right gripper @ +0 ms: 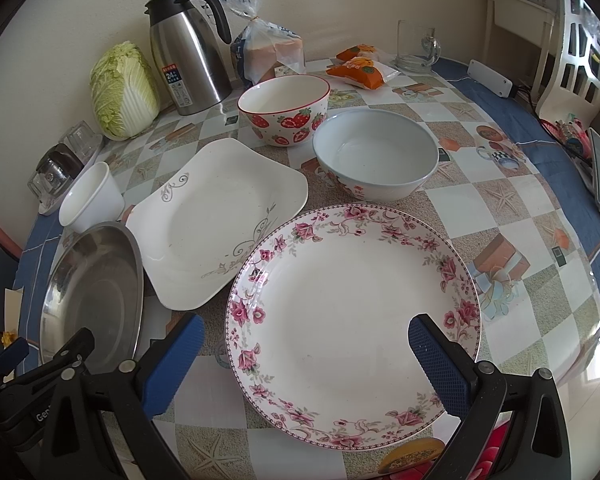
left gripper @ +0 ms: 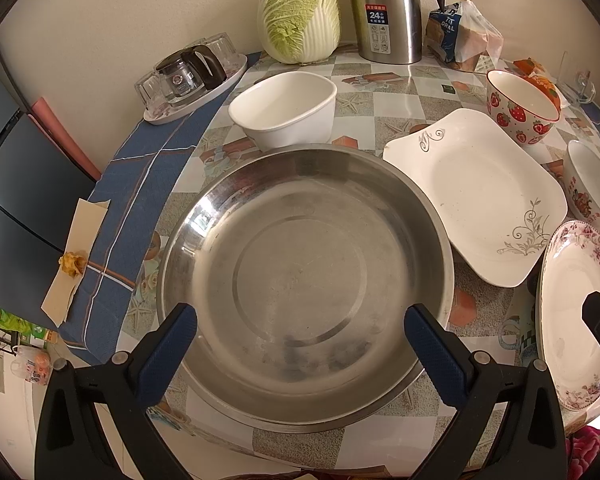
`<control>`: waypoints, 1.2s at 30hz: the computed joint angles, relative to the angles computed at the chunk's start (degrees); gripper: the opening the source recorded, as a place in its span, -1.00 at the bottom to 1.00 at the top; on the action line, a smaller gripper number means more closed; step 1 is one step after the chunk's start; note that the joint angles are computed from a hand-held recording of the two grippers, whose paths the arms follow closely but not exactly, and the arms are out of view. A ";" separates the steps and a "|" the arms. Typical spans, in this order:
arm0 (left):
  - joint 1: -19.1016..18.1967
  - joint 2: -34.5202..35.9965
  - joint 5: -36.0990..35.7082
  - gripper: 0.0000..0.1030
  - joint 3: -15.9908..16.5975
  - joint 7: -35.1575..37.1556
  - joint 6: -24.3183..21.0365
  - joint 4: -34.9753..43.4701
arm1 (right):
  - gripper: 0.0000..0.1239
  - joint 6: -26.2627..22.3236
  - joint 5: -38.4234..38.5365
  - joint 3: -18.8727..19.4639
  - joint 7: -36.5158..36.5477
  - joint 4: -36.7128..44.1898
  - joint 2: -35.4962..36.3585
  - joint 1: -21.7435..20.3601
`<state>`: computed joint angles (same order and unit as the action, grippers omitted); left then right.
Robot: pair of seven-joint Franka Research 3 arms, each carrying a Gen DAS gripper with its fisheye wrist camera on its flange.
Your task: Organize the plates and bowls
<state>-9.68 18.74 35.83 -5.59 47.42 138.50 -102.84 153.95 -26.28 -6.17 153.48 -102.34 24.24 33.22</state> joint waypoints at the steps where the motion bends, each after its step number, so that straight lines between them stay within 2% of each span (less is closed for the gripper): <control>1: 0.04 0.01 -0.05 1.00 0.01 -0.01 0.10 -0.06 | 0.66 0.02 -0.09 -0.08 0.13 -0.01 0.00 0.08; 6: 0.67 -0.06 -1.25 1.00 -0.20 0.80 1.58 -0.52 | 0.66 0.17 -0.42 -0.27 0.68 0.09 0.14 0.27; 14: 4.05 -1.24 -7.49 1.00 0.18 -0.10 7.79 -3.38 | 0.66 3.48 -0.22 -0.06 -3.05 2.20 1.81 0.08; 19: 5.80 -2.60 -8.77 1.00 1.72 -3.63 12.82 -6.70 | 0.66 7.67 4.94 2.35 -13.14 4.83 4.37 -1.36; 24: 5.95 -4.55 -1.66 1.00 5.37 -13.96 18.85 -10.47 | 0.63 9.32 12.89 6.96 -25.28 7.54 7.07 -4.19; 28: 6.68 -5.25 4.86 1.00 6.87 -20.39 20.35 -11.84 | 0.51 8.95 19.20 11.23 -34.29 10.06 9.33 -6.83; 33: 9.36 -4.89 3.48 1.00 5.81 -19.58 22.22 -12.80 | 0.26 8.58 26.53 15.86 -43.71 12.07 11.26 -9.46; 36: 10.58 -4.37 0.51 1.00 4.71 -16.34 22.11 -12.77 | 0.10 7.75 30.39 18.06 -48.85 13.64 12.50 -10.66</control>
